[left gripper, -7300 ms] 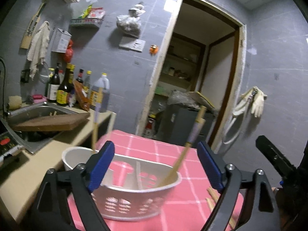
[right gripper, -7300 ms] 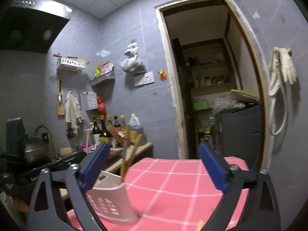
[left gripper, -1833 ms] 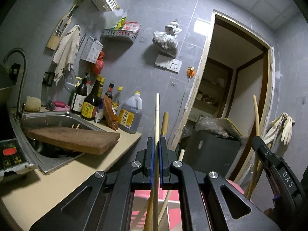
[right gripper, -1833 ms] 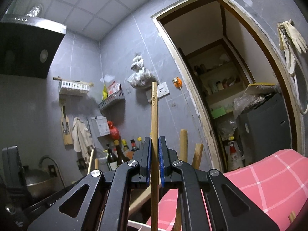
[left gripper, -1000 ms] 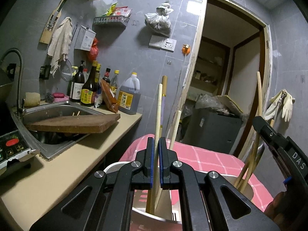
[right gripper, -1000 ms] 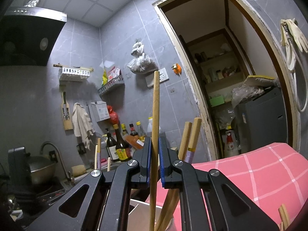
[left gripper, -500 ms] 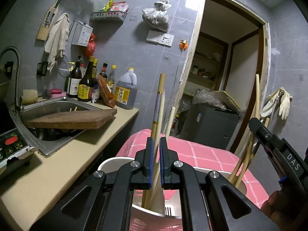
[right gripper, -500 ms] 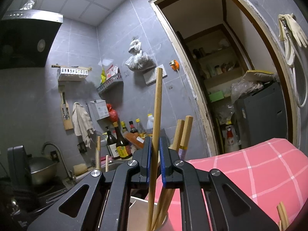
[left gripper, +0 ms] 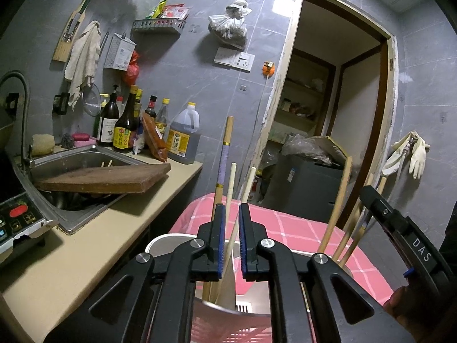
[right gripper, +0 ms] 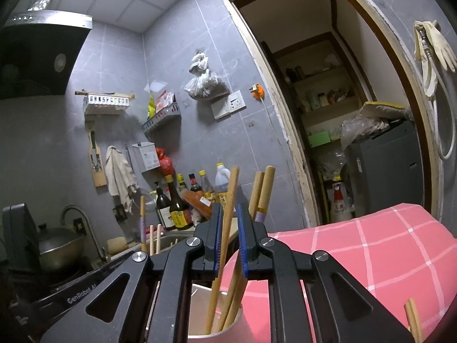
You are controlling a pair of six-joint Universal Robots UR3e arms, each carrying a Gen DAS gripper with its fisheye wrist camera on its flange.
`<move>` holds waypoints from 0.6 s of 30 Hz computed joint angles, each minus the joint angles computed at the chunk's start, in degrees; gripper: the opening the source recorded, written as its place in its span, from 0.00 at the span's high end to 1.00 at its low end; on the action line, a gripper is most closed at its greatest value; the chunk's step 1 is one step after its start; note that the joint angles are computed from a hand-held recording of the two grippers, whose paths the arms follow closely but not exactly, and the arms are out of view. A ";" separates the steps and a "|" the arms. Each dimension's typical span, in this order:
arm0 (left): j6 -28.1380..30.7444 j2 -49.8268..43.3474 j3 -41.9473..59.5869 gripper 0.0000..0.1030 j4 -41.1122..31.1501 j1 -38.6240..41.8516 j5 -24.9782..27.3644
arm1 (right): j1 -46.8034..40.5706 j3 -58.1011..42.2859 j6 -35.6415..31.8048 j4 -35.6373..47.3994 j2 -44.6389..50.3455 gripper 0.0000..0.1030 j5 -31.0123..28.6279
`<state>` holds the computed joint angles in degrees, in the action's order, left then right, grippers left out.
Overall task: Organize utensils
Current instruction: 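Lower both chopsticks into the white holder and open both grippers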
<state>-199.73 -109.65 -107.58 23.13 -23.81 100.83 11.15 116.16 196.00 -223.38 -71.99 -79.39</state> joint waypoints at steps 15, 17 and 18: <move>0.62 3.80 0.29 0.54 -3.52 -4.92 2.68 | -6.60 13.35 -3.50 0.05 -13.65 0.56 5.78; 0.89 4.20 1.04 0.48 -4.87 -6.33 3.79 | -9.01 16.67 -4.08 0.79 -17.55 0.46 7.39; 1.14 4.37 1.55 0.45 -5.67 -7.25 4.33 | -10.30 17.94 -4.22 1.33 -19.30 0.46 8.44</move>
